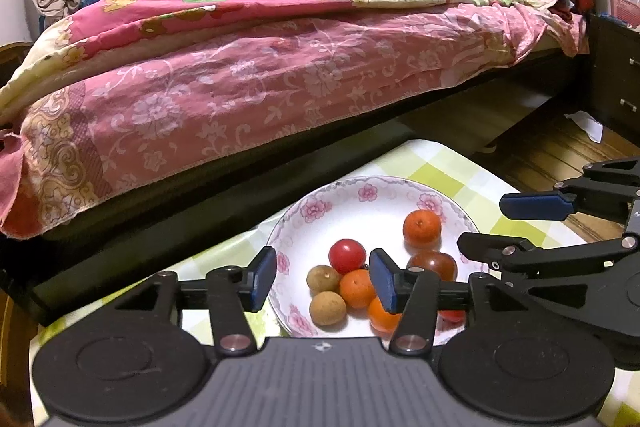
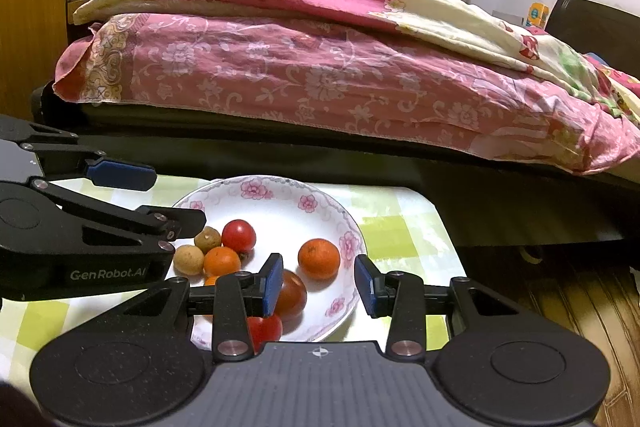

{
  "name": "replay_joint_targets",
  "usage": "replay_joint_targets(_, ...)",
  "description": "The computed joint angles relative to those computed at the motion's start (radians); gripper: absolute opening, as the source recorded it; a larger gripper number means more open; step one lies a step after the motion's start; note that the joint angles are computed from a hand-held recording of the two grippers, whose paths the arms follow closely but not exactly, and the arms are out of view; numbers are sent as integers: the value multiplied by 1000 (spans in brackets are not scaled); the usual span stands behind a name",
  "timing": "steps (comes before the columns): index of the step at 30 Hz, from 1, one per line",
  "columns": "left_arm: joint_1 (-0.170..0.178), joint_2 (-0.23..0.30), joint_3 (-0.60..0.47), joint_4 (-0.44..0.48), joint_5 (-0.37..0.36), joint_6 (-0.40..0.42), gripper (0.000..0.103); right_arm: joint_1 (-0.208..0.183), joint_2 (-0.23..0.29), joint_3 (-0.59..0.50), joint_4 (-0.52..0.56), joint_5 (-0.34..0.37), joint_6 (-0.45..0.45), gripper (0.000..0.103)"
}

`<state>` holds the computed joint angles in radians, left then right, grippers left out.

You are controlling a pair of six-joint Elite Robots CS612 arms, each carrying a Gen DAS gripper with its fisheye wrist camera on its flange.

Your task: Organize fruits

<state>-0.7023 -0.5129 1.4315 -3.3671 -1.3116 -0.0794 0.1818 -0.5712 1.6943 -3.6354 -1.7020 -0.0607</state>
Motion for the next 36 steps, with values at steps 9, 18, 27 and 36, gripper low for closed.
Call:
replay_joint_targets(9, -9, -14, 25, -10, 17, -19, 67, 5, -9, 22, -15, -14, 14, 36)
replay_joint_targets(18, -19, -33, 60, -25, 39, -33, 74, 8, -20, 47, -33, -32, 41, 40)
replay_joint_targets(27, -28, -53, 111, -54, 60, -82, 91, 15, -34, 82, -48, -42, 70, 41)
replay_joint_targets(36, -43, -67, 157, -61, 102, -99, 99, 23, -49, 120, -55, -48, 99, 41)
